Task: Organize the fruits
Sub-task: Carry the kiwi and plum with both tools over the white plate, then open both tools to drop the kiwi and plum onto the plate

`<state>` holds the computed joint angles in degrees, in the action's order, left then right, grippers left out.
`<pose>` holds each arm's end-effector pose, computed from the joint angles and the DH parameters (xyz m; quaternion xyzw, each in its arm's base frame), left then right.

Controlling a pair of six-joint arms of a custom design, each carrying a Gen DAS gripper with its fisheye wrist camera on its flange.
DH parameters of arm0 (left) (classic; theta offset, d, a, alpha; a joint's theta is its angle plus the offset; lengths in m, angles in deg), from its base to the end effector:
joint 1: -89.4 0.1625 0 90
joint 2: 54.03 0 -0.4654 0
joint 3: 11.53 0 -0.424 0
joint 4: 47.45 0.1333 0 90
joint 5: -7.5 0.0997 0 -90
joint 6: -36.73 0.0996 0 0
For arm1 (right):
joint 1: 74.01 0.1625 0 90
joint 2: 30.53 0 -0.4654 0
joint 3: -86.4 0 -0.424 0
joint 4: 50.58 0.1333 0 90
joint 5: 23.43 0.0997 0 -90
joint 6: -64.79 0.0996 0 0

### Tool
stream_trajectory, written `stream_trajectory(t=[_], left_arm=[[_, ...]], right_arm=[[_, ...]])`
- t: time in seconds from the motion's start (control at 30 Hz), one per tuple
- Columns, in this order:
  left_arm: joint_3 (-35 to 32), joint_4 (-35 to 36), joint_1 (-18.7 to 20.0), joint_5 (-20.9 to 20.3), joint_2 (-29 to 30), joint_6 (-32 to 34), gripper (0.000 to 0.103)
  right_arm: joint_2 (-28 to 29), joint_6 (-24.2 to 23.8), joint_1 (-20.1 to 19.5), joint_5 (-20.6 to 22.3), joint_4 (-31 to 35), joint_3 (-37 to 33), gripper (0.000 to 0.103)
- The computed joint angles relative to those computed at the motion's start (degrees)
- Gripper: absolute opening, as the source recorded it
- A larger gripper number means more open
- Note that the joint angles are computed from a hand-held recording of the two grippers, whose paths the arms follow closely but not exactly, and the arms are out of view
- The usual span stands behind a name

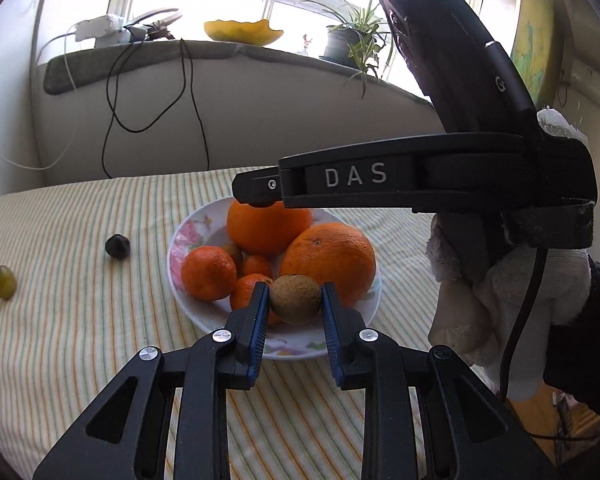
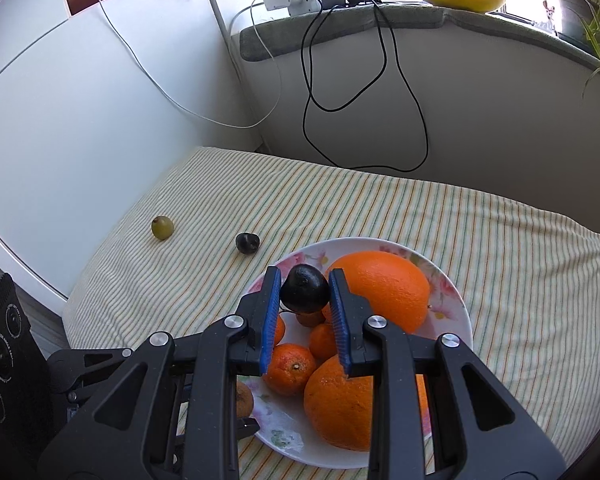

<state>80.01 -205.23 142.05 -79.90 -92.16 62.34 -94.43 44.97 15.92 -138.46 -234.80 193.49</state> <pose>-0.3394 -0.6720 0.0378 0.5155 0.8474 -0.1267 0.0096 0.0904 -0.6469 0.3110 0.0591 -0.8840 0.3804 0.2652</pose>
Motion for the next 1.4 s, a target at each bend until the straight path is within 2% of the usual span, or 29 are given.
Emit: stream_trajectory(t=[0.43, 0.47, 0.5, 0.57, 0.73, 0.8, 0.87, 1.0, 1.07, 1.17, 1.27, 1.4], left_arm=[[-0.62, 0.08, -0.78, 0.72, 0.77, 0.31, 0.025], [-0.63, -0.04, -0.82, 0.82, 0.81, 0.31, 0.027], [-0.61, -0.28, -0.87, 0.77, 0.86, 0.33, 0.030], [-0.67, -0.61, -0.87, 0.69, 0.89, 0.47, 0.043], [-0.85, -0.70, -0.82, 0.76, 0.94, 0.58, 0.046], [-0.68, -0.87, -0.80, 0.91, 0.82, 0.55, 0.046], [-0.59, -1.03, -0.79, 1.11, 0.75, 0.50, 0.052], [-0.19, -1.56, -0.82, 1.33, 0.48, 0.55, 0.053], [0.04, -1.94, -0.86, 1.65, 0.33, 0.43, 0.063], [0.23, -2.61, -0.87, 2.18, 0.18, 0.16, 0.067], [0.33, -3.15, -0.97, 3.32, 0.04, -0.37, 0.078], [0.38, -3.56, -0.97, 3.95, -0.24, -0.85, 0.079]], right_arm=[[-0.53, -0.58, -0.20, 0.84, 0.56, 0.29, 0.026], [-0.56, -0.55, -0.17, 0.67, 0.61, 0.30, 0.028], [-0.49, -0.66, -0.07, 0.18, 0.11, 0.35, 0.043], [-0.43, -1.29, 0.06, -0.19, -1.82, 0.69, 0.065], [-0.82, -0.69, 0.13, -0.18, -2.80, 0.87, 0.068], [-0.81, -0.67, 0.17, -0.42, -3.65, 0.94, 0.076], [-0.96, -0.38, 0.12, -0.23, -4.07, 1.05, 0.080], [-1.01, -0.04, 0.15, -0.47, -4.25, 1.02, 0.082], [-1.00, -0.03, 0.20, -0.70, -4.32, 1.04, 0.082], [-1.02, 0.21, 0.24, -0.89, -4.48, 1.09, 0.082], [-1.12, 0.62, 0.26, -0.68, -4.56, 1.24, 0.083], [-1.09, 0.55, 0.51, -0.76, -4.96, 1.26, 0.088]])
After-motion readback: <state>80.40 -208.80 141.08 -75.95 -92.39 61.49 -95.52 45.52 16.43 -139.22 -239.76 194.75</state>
